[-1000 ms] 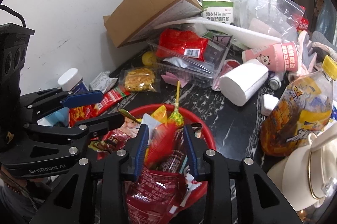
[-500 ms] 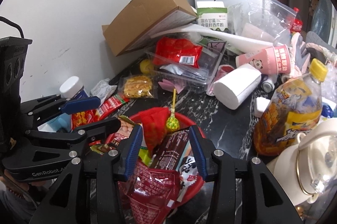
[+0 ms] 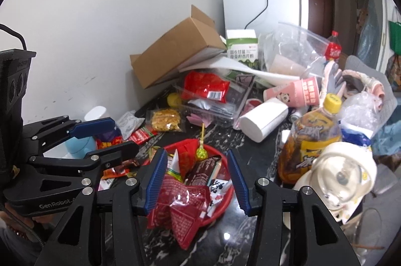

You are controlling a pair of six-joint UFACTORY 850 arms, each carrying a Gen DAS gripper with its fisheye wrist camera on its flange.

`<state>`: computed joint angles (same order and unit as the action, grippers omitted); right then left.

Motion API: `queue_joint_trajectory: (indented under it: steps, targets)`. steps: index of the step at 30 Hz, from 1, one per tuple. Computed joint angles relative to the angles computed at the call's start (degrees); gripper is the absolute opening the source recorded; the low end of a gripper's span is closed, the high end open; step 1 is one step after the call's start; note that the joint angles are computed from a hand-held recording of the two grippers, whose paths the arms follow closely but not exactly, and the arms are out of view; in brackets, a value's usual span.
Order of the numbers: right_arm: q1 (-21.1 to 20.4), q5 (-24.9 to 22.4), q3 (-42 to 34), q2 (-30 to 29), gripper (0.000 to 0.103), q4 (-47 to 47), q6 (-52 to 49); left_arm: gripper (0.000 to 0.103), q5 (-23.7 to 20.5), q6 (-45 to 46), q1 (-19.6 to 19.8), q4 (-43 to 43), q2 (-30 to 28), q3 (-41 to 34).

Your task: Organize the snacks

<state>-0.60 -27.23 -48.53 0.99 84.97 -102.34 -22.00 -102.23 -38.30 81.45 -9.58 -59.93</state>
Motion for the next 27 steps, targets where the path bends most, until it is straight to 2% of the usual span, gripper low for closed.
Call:
queue_joint_trajectory:
  steps: [8,13,15,16,17,19,23,27]
  targets:
    - [-2.46,-0.50,4.81,7.66,0.050,0.66,-0.90,0.053,-4.47,-2.91,-4.44,0.94,3.82,2.11]
    - [-4.61,-1.15,8.32,12.64,0.057,1.75,-2.34,0.053,-7.49,-4.67,-7.46,1.25,5.72,3.47]
    - [-5.44,-0.83,9.68,14.62,0.058,1.48,-1.92,0.061,-9.34,-5.58,-8.82,1.40,6.40,4.10]
    - [-5.72,-0.74,10.12,15.26,0.059,1.26,-1.71,0.073,-10.34,-6.28,-9.43,1.77,6.70,4.44]
    - [-6.15,-0.71,10.87,16.22,0.062,1.24,-1.69,0.079,-11.52,-7.26,-10.12,2.49,6.99,4.83]
    - [-6.52,-0.52,12.04,17.60,0.066,1.56,-2.01,0.079,-13.74,-8.19,-11.52,3.01,7.57,5.57]
    - [-7.02,0.99,14.43,20.29,0.074,0.61,-0.96,0.079,-13.95,-8.61,-12.94,1.77,8.72,6.90]
    - [-7.82,1.44,16.61,22.37,0.081,-0.88,0.45,0.079,-15.97,-9.23,-14.73,0.54,9.13,8.06]
